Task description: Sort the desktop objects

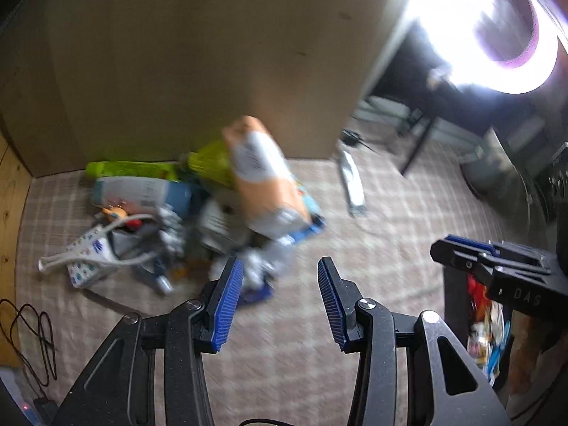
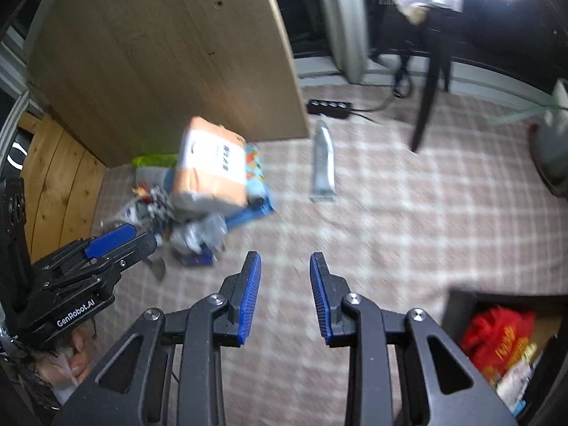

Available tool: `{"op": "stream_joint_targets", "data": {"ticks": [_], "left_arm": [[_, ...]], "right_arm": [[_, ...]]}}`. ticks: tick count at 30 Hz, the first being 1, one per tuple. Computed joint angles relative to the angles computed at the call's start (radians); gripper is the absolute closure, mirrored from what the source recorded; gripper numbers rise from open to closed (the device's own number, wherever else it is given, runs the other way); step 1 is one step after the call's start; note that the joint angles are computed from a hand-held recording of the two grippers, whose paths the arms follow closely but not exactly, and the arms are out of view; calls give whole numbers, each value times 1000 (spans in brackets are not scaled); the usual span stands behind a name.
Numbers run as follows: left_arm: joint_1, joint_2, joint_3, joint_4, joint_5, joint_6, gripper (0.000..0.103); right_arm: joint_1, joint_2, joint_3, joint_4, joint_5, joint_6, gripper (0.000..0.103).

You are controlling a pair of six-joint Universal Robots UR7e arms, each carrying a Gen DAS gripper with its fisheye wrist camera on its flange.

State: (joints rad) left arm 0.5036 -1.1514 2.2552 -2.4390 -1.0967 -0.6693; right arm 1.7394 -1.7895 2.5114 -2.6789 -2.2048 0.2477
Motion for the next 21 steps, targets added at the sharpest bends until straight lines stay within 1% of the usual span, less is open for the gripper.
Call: {"op": "stream_joint_targets", "data": {"ticks": [1,6,9,10,12,14,16,19,21], "left_arm": [[27,0,-6,-14,5,9,61],[120,28,-42,-63,-2,49,61],[158,45,-67,-85,26,66,61],[174,51,-78,-86,53,77,61],[204,60,-100,-76,84,89,61],[248,73,-128,-61,92,103,61],[286,92,-151,-50,104,123,61],[330,117,-173,-51,120,147,61],[351,134,-186,-49,130,161,61]], "right_arm": [[-9,29,-13,-20,14,-7,75],[-59,154,-80,-97,105,-50,74],[-66,220,-116,-136,114,-63,74],[-71,242,-128,-151,121,-70,74],[-83,280,-148,-169,137,-76,74],[-97,321,-167,-184,146,-80,73],[-108,360,-181,-207,145,-81,68],[-136,408,-202,-239,157,-78,67],[-145,436,-218,-257,143,-72,67]]}}
